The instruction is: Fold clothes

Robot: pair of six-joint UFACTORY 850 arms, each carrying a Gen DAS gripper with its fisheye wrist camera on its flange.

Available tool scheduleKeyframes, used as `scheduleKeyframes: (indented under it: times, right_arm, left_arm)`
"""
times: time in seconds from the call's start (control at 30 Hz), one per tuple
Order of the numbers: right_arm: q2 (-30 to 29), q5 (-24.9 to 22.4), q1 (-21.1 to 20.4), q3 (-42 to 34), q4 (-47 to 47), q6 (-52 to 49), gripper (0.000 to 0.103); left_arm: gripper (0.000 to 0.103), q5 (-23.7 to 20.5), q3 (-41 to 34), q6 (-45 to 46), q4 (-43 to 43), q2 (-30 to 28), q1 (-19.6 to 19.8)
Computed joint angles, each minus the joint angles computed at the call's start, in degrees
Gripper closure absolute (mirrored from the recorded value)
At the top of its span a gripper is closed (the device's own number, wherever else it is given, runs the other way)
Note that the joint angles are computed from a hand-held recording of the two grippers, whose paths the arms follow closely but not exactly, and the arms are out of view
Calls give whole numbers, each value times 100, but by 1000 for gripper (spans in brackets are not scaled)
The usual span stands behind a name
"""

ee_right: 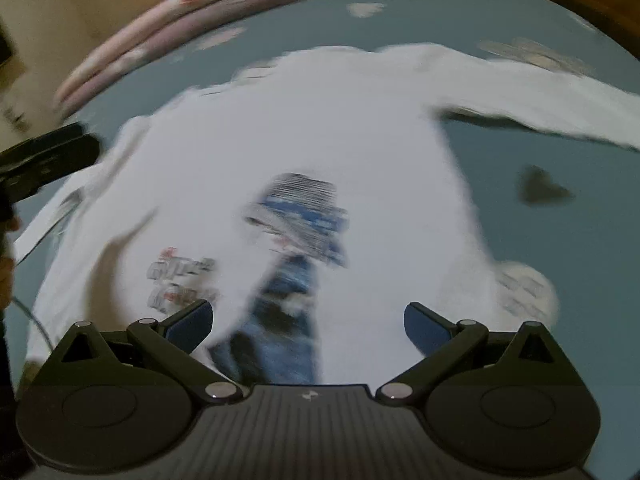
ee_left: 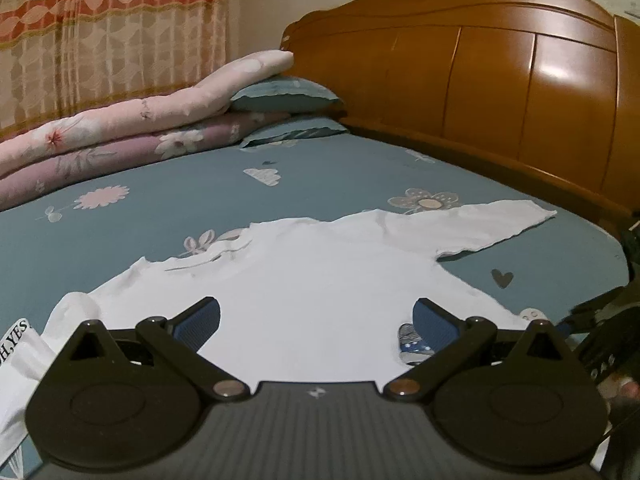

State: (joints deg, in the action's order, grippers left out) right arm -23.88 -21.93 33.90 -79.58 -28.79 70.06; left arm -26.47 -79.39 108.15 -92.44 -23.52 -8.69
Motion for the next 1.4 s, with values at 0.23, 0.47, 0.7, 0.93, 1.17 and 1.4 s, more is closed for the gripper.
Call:
scheduleKeyframes:
  times: [0.23,0.47,0.7,0.93,1.17,1.4]
  right_arm:
    - [111,-226,332,80,-911,763,0]
    - [33,-140,534,328,-2397,2178,0]
    - [-110,-707,756,255,-2908,2090,0]
    - [319,-87,429,540,-2028,1821,0]
    - [817,-403,-314,708,-3176,2901,0]
    - [742,128,-1679,458,-3460,3147,0]
  left_arm:
    - [1,-148,0,-199,329,-19,-64]
    - [1,-201,-270,-1409,1625,-400,-217]
    - [1,-158,-472,-2323,2524,-719,-290]
    - [1,-73,-581,-2404,2625,-930,-247]
    - [1,-144,-627,-2265,2440,-968,-205]
    - [1,-737,-913,-2488,2312,-1172,-14]
